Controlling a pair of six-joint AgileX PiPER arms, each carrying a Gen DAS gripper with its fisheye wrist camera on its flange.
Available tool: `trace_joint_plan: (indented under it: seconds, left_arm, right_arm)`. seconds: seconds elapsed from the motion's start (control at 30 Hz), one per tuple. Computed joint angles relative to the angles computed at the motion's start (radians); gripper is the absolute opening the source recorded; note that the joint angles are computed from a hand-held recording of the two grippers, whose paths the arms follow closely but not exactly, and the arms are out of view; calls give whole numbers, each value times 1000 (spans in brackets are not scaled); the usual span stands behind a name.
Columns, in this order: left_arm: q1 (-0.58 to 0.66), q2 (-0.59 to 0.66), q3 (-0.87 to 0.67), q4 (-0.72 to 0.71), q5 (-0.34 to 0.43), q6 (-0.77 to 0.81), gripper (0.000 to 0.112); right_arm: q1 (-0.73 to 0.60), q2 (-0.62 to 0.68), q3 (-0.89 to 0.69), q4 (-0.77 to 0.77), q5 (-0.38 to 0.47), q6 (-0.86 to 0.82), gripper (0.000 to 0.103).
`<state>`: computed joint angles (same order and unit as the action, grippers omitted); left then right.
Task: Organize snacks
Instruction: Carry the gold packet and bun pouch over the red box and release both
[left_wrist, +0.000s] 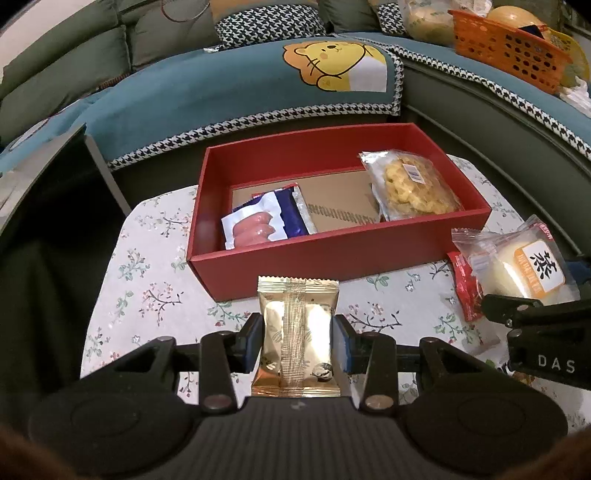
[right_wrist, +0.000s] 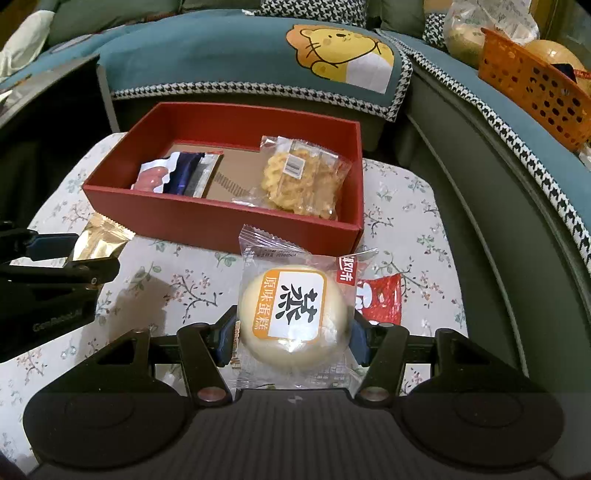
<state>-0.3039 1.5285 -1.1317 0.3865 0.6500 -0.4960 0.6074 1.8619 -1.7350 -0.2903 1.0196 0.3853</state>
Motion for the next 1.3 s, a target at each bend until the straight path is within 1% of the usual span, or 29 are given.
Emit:
trace_joint_plan:
  seconds: [0.27,0.53,1.0,1.17,1.3]
  left_arm:
    - [23,20,-43,0,-6,-5,46]
    - [68,78,-140,-20,-7,-12,46]
    - [115,233,-330,-44,1,-20,46]
    - [124,299,-394,-45,9,-25,46]
    - [127,341,-433,-47,14,-24,46]
  right_arm:
    - [-18,15,-39,3,-7,3,65]
    - [-31,76,-149,21,-3,-10,65]
    - [-70,309,-521,60,69,-55,65]
    - [-81,408,-672,72,124,-77,65]
    - [-88,499,-830,89,187,-98,65]
